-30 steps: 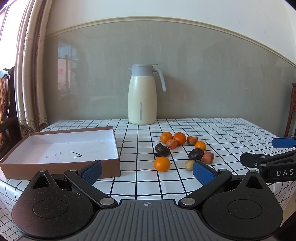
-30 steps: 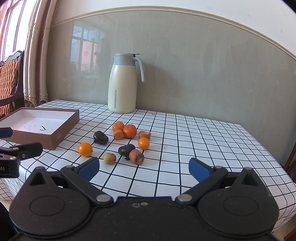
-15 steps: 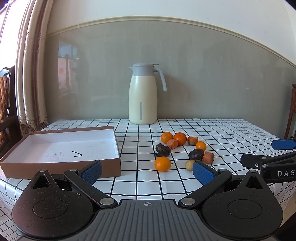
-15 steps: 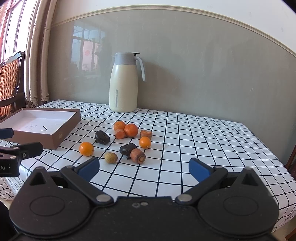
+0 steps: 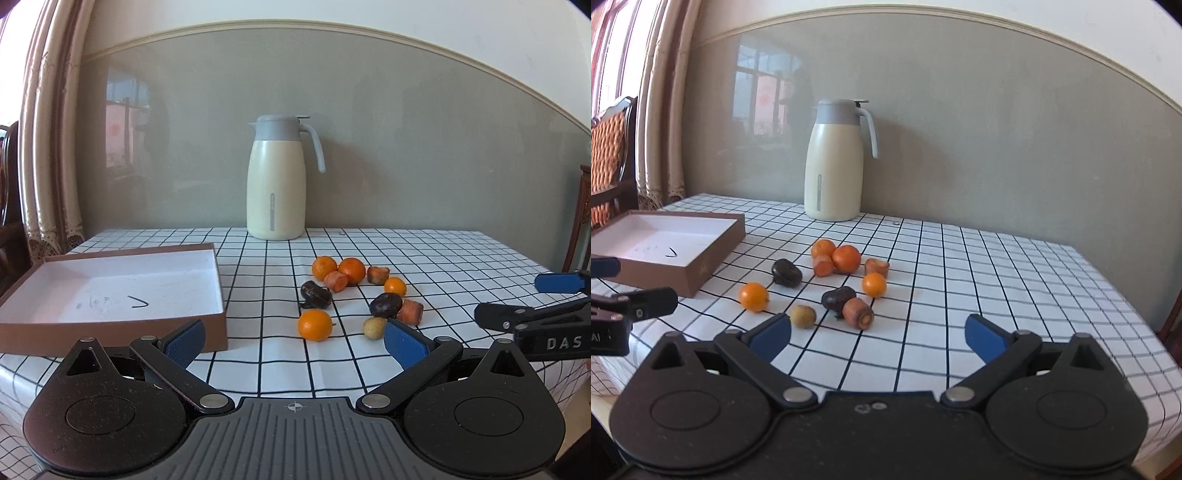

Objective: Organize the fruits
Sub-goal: 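Grasp the orange mandarin with the left gripper while the right gripper grasps a brown cylindrical date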

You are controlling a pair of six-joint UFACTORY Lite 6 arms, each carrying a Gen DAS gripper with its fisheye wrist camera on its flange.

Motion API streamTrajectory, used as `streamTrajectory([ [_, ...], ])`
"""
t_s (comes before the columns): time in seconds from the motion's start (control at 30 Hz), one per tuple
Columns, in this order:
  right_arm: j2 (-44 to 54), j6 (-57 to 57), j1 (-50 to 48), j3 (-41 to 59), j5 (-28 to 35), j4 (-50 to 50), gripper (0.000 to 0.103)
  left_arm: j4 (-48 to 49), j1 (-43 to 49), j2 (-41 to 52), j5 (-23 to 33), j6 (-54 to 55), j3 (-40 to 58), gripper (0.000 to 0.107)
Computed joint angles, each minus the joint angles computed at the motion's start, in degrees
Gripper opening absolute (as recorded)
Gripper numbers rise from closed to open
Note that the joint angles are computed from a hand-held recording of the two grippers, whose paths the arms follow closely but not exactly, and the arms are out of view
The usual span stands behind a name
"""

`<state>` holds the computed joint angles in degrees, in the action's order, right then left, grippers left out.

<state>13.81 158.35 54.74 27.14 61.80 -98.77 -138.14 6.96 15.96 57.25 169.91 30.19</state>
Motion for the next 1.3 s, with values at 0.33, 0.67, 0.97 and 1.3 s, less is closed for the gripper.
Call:
streamTrajectory([
  [0.33, 7.45, 2.81, -12.59, 4.42, -5.54, -15.87, 0.061, -7.01, -8.93, 10.46, -4.3, 3.2, 9.95, 0.07],
  [0.67, 13.93, 4.96, -19.25, 10.38, -9.5, -26.19, 0.045, -9.59, -13.45, 19.71, -10.52, 1.38, 21.99, 0.066],
  [0.97, 17.15, 3.03, -20.74, 14.72, -10.76, -26.42, 0.039, -7.56, -14.46, 23.4, -13.97, -1.97, 27.68, 0.06],
  [1.3, 20.48, 3.94, -27.33, 18.74, -15.03, -30.04, 0.025, -6.73, -16.85, 27.71, -19.22, -4.95, 34.27, 0.04],
])
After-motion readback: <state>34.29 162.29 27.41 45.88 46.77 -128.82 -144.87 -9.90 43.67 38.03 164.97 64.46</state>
